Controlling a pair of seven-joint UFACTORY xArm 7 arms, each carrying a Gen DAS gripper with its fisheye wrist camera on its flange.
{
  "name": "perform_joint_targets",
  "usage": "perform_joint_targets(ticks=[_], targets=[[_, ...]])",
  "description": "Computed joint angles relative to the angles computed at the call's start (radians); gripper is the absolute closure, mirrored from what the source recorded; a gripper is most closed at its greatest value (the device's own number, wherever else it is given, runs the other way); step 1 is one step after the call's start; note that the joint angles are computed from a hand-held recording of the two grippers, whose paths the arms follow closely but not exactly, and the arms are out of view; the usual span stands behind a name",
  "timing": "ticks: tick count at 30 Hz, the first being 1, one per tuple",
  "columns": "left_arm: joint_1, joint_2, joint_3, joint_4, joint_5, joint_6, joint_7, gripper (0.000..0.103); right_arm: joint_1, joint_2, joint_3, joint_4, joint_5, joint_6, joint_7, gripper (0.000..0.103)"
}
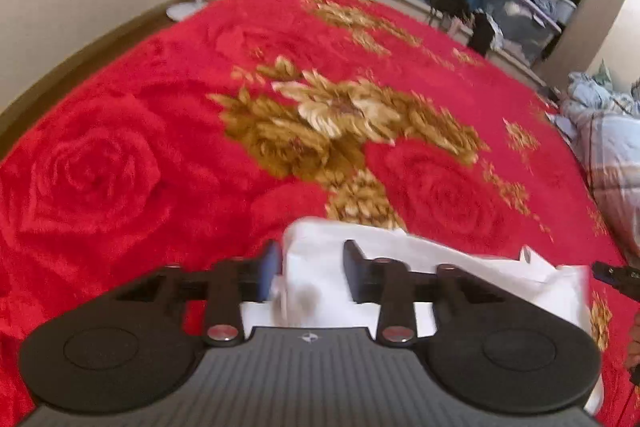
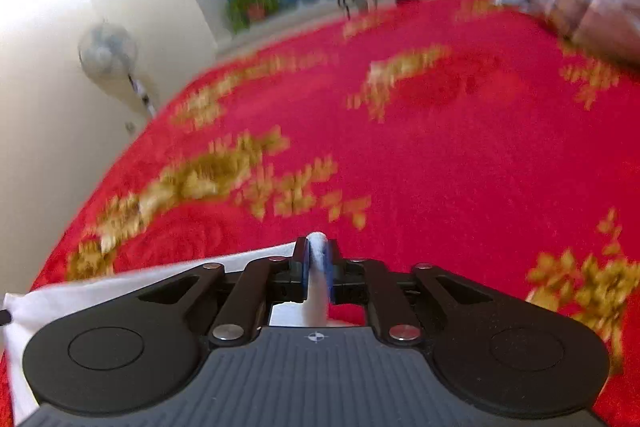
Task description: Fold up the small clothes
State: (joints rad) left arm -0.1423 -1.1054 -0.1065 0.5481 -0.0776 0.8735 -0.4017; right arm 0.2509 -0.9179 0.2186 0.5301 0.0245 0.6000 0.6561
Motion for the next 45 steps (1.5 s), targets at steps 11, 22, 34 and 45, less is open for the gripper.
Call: perform_joint_targets(ticks=[11,22,34,45], targets=[[-0.092,-0.162,0.125,-0.033,-0.128,0.357,0.169,0.061,0.14,-0.11,-0.046,-0.014,0.076,0.276,-0.152,0.076],[-0.085,-0.422,0.091,-0.073,-0.167,0.657,0.299,0.089,0.2,-0.437,-0.014,-0.05,0.188,0.617,-0.211,0.076],[-0.011,-0.455,0.086,-0.006,-0.173,0.765,0.277,0.098,0.101,-0.619,-0.012,-0.027,0.258,0.754,-0.147,0.099],[-0.025,-0.49,0.086,-0.035,-0.238,0.583,0.292,0.078,0.081,-0.631,0.069,-0.025,0.232,0.68,-0.165,0.096]])
